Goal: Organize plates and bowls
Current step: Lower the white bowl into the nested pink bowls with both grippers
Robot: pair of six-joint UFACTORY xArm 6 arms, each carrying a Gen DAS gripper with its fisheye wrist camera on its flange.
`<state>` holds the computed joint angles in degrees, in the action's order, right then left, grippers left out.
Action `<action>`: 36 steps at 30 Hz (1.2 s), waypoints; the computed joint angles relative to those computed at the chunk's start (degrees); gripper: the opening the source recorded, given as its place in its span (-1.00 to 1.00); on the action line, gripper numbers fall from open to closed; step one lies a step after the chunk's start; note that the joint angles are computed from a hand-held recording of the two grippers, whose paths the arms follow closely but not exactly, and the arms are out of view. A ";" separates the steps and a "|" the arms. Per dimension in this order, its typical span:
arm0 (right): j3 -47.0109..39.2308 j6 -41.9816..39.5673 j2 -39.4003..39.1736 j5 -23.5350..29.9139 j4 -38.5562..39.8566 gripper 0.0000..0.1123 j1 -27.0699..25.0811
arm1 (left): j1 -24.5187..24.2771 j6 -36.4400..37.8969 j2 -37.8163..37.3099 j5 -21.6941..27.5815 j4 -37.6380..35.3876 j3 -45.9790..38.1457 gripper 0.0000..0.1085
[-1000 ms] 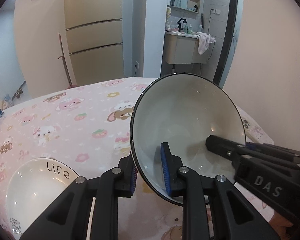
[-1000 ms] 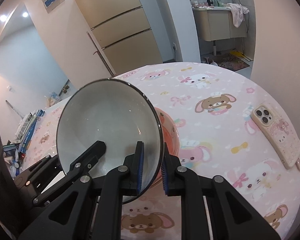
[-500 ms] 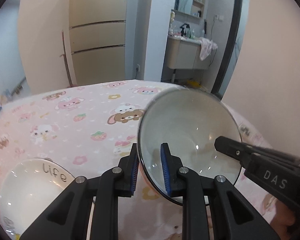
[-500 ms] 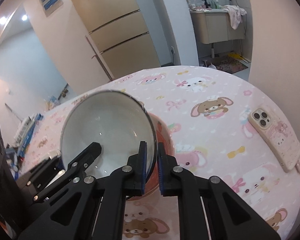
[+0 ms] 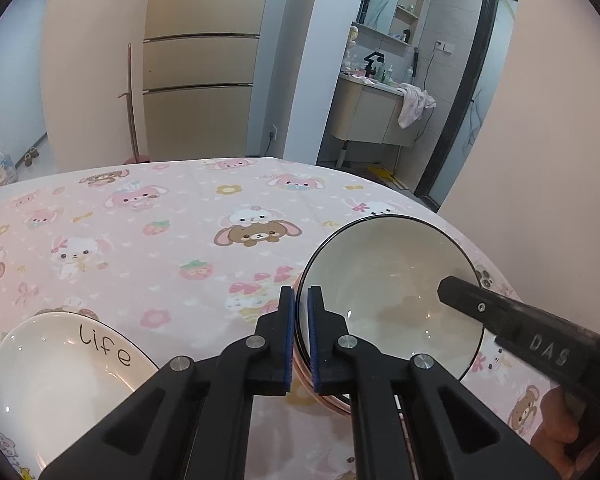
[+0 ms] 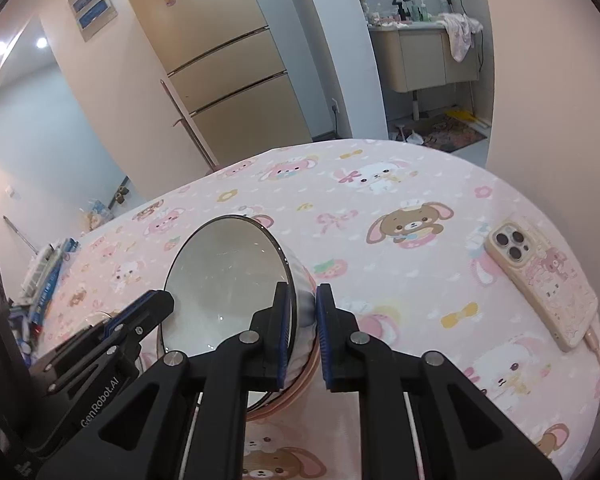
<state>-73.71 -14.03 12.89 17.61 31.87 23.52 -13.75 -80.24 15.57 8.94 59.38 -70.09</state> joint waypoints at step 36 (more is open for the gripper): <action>-11.39 -11.77 6.49 22.37 28.89 -0.72 -8.05 | -1.66 31.02 2.78 5.02 -28.43 -6.18 -0.81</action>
<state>-85.10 -25.80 19.38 39.98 60.76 15.46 -15.42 -49.23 18.35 13.96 30.95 -76.28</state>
